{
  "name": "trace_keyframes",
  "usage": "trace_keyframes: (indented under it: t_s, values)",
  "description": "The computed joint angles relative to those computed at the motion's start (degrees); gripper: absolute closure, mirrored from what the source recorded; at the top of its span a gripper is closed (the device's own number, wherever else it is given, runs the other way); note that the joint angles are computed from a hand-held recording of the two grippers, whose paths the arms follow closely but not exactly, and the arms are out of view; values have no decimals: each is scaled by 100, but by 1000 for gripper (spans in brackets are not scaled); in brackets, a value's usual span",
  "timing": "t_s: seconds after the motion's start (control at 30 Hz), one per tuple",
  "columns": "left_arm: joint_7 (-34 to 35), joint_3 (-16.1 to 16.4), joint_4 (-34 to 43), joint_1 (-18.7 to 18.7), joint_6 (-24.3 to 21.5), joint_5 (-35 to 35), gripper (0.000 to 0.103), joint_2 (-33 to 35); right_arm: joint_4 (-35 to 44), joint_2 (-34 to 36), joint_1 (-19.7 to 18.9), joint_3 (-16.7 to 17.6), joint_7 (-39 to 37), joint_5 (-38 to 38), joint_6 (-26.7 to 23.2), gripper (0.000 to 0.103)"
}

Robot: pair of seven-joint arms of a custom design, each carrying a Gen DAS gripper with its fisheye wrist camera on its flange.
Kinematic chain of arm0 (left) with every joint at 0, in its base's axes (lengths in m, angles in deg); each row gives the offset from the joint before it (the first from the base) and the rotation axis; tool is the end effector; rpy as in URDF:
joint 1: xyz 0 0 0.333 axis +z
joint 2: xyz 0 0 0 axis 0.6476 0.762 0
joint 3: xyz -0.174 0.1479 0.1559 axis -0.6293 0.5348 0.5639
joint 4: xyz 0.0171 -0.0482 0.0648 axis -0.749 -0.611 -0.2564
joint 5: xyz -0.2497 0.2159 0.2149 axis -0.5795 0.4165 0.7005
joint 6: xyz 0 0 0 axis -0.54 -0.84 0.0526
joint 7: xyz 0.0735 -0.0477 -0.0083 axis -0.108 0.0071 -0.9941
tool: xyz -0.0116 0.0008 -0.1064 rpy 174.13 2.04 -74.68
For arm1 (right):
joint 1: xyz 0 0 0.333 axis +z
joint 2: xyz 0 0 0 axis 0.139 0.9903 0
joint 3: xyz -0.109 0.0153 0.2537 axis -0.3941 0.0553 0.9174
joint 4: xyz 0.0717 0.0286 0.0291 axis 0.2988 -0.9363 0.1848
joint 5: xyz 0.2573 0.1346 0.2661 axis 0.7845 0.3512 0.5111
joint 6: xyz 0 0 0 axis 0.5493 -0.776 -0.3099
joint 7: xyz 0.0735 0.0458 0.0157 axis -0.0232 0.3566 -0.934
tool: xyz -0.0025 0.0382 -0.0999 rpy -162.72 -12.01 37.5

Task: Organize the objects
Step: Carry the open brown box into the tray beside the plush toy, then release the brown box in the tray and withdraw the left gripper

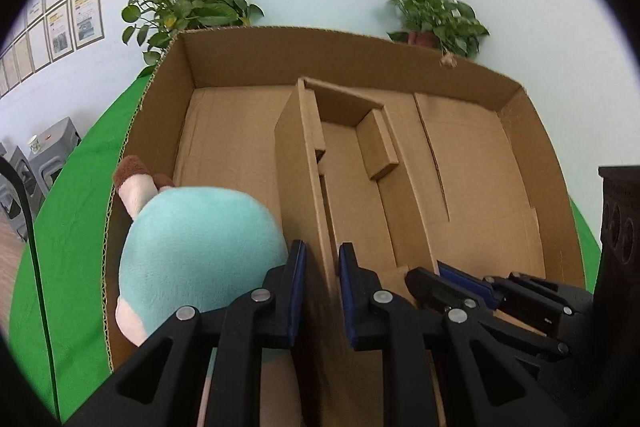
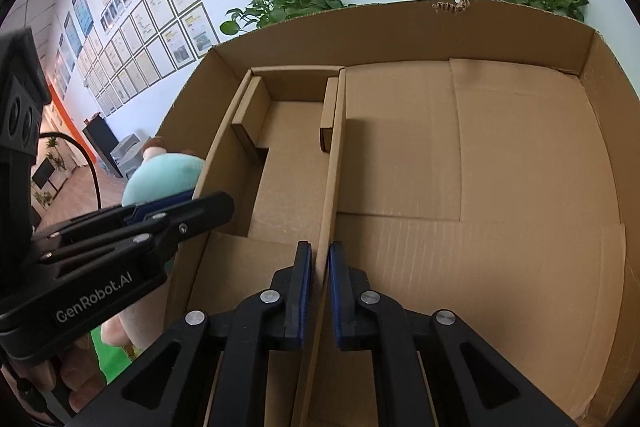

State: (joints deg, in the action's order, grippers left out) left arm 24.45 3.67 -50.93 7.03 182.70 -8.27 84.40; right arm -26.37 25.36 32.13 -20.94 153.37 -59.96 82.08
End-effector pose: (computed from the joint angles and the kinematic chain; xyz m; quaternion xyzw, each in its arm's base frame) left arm 0.5306 -0.4944 0.6013 -0.4928 0.7886 -0.3383 0.1441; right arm 0.5271 0.3262 0.5446 -0.5983 0.6979 -0.1801 0.3500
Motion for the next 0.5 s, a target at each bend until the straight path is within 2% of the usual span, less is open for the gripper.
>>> trace_keyframes:
  t_s: [0.07,0.17,0.5]
  values:
    - [184,-34,16,29,-192,-45,87,-15,58,100,16,-4,59,-56,-35,96]
    - [227,-38,-248,96,-113,-70,87,-235,239,234,107,-27,325,-397,-159,95]
    - [-65,-130,-1824,437,650,110,87,-1369,674,452,439,-67,530,-817,-660,91]
